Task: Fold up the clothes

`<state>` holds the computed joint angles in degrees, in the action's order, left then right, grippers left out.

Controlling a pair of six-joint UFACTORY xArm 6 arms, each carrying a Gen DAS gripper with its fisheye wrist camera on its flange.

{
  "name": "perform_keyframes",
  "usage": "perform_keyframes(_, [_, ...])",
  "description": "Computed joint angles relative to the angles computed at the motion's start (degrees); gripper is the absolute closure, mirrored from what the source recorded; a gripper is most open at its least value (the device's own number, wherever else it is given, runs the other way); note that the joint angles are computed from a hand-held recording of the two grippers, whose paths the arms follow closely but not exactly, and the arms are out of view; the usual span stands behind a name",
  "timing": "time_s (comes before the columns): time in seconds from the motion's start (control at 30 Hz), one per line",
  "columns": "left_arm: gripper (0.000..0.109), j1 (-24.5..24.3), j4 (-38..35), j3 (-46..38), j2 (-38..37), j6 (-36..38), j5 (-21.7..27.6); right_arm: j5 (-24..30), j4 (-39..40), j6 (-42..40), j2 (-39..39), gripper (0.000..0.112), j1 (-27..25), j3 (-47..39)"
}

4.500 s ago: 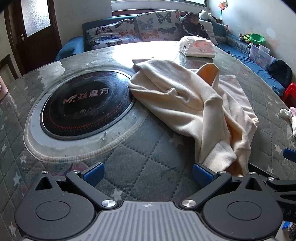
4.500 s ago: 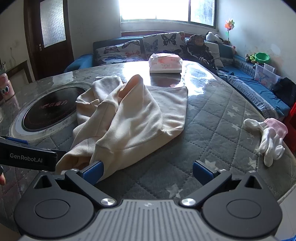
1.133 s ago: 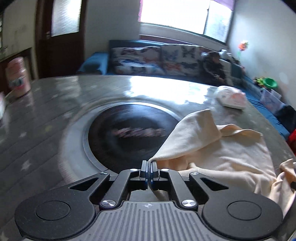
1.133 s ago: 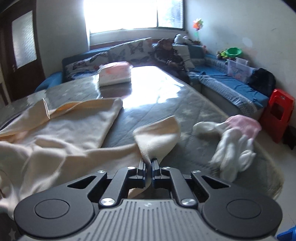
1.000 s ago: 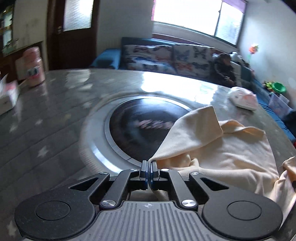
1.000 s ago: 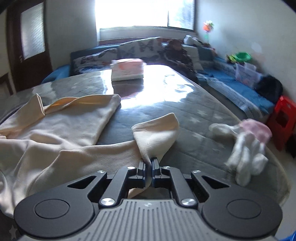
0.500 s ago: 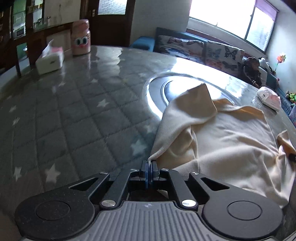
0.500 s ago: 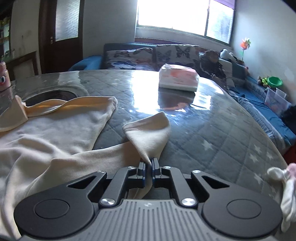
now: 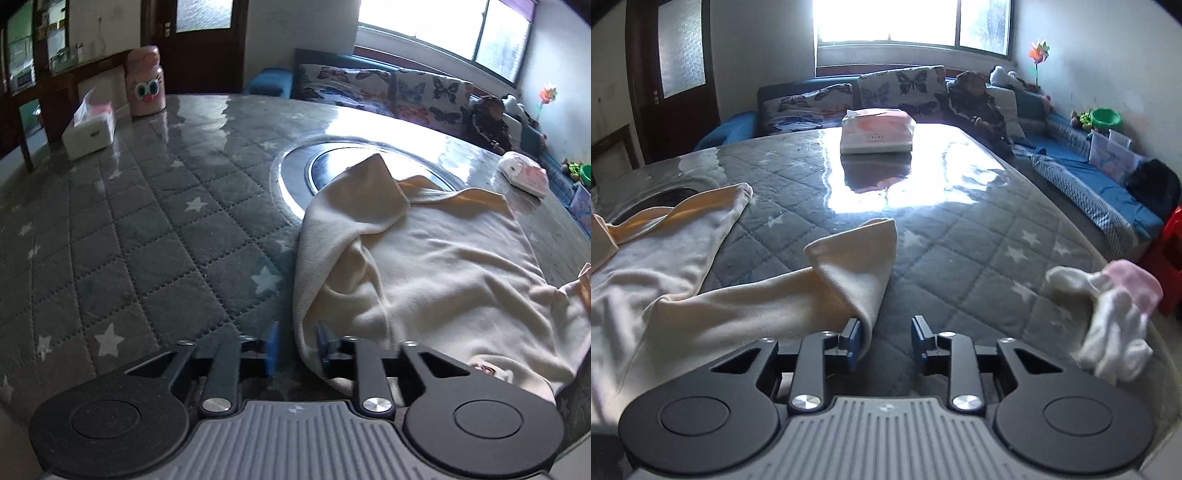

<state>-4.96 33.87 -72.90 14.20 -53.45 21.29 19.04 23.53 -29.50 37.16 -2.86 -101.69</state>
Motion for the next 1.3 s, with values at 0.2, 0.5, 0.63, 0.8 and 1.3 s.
perform_keyframes(0.2, [0.064,-0.13,3.38,1.15,-2.39,0.12,-3.03,-3.48,2.07,-3.27,-3.9,0.076,-0.17,4.28])
perform_keyframes(0.5, [0.065,-6.65,-24.98,-4.14,4.33,31.13,-9.42,-1.8,5.39,-7.38,0.52,0.076,2.31,-2.56])
perform_keyframes(0.63, [0.065,-10.34,-38.93,-9.0,8.63,47.25,-7.83,-1.33,3.04,-7.32,3.65,0.076,3.59,-5.96])
perform_keyframes(0.8, [0.064,-12.6,-45.38,-14.25,13.01,55.36,-5.13,-4.87,-6.6,-1.98,5.88,0.078,3.84,-6.51])
perform_keyframes(1.3, [0.063,-14.02,-58.07,-12.67,11.62,71.47,-3.46,-10.05,-40.91,30.4,2.07,0.103,-4.27,1.33])
